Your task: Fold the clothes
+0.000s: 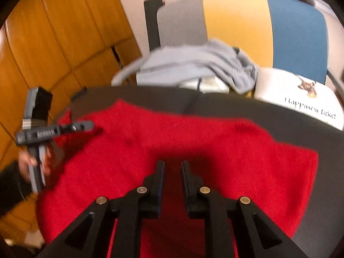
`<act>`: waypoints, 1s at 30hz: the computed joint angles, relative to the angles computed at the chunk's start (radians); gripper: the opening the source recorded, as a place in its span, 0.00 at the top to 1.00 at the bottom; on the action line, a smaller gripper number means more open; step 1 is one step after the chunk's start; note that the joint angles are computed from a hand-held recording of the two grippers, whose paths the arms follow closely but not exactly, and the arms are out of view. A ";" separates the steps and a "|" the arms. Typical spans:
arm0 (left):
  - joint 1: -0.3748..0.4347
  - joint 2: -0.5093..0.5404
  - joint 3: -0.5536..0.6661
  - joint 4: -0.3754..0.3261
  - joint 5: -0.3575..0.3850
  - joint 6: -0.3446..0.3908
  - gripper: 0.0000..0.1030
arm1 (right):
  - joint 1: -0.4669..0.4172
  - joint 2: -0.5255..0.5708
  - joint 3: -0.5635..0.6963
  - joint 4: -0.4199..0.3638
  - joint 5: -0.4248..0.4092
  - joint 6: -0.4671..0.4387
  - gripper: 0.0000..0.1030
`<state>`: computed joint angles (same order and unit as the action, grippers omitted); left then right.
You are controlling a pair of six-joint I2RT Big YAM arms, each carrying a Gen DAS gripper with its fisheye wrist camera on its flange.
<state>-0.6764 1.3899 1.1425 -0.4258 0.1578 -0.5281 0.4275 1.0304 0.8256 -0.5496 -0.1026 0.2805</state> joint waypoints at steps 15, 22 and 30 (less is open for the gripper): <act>-0.115 -0.072 -0.073 -0.086 -0.399 -0.097 0.76 | 0.187 0.233 0.066 0.030 0.326 -0.035 0.00; 0.234 -0.513 -0.372 -0.242 -0.353 -0.205 0.74 | 0.282 0.251 0.158 -0.039 0.520 0.024 0.00; 0.801 -0.461 -0.282 -0.354 0.019 -0.010 0.72 | 0.454 0.496 0.404 -0.050 0.416 -0.052 0.00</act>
<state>0.1251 0.9290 0.8602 -0.7798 0.1767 -0.5382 0.8812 1.5263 1.2293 -0.6001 0.3139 0.2281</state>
